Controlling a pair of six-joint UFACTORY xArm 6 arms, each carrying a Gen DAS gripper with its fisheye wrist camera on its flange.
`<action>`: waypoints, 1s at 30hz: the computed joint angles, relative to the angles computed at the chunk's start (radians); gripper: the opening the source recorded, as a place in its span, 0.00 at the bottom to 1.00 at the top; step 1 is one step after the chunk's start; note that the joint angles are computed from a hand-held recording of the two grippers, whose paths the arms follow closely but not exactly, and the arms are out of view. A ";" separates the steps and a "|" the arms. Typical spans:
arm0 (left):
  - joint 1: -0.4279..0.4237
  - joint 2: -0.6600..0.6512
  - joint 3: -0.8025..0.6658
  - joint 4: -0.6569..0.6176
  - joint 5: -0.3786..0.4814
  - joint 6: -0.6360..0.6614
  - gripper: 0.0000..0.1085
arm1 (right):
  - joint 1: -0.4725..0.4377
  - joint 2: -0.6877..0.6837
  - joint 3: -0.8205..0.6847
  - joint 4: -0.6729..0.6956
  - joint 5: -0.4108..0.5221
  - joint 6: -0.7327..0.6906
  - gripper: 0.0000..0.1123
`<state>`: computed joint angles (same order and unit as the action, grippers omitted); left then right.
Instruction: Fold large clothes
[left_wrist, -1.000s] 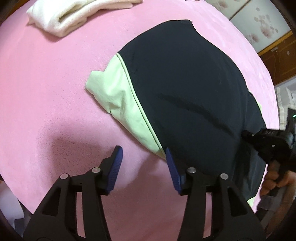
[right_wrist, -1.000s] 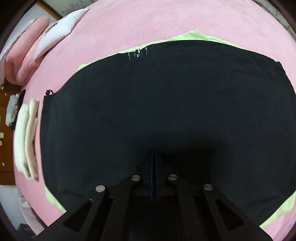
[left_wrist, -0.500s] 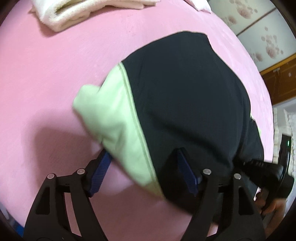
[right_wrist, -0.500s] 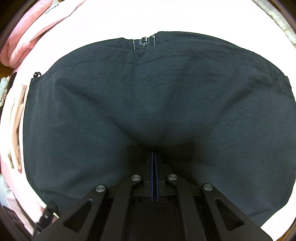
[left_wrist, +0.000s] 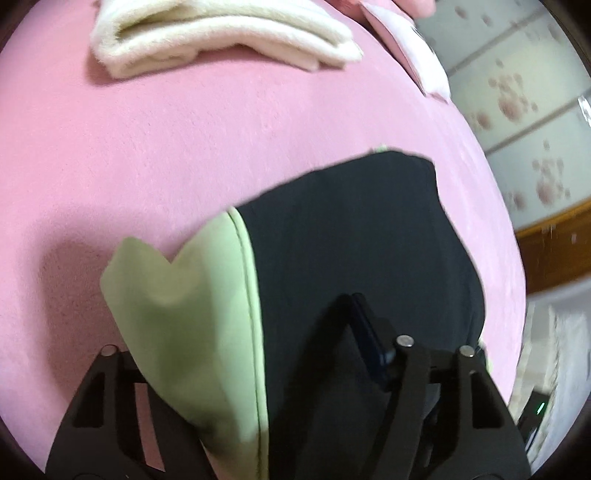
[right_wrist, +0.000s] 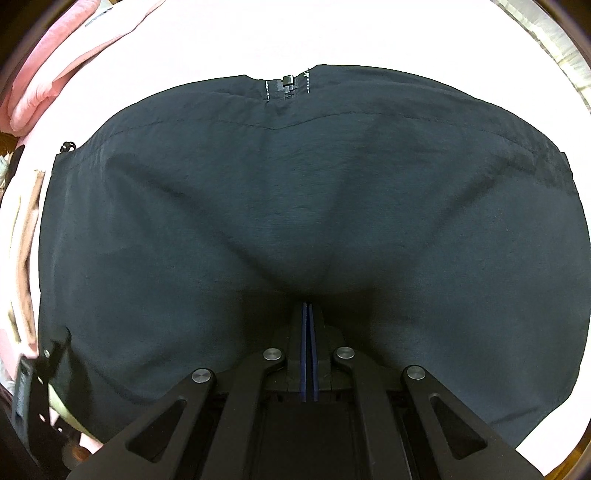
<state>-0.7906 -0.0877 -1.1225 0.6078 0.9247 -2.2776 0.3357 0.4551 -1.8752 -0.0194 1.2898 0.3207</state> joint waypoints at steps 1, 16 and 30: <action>0.005 0.006 -0.007 0.000 -0.003 -0.002 0.52 | 0.002 0.003 -0.010 -0.002 0.009 0.003 0.02; 0.005 -0.017 -0.027 0.297 -0.191 -0.108 0.09 | 0.062 0.003 -0.008 -0.060 -0.005 0.046 0.02; -0.102 0.069 -0.294 0.308 -0.179 0.223 0.08 | 0.008 -0.167 0.259 0.100 -0.222 -0.032 0.02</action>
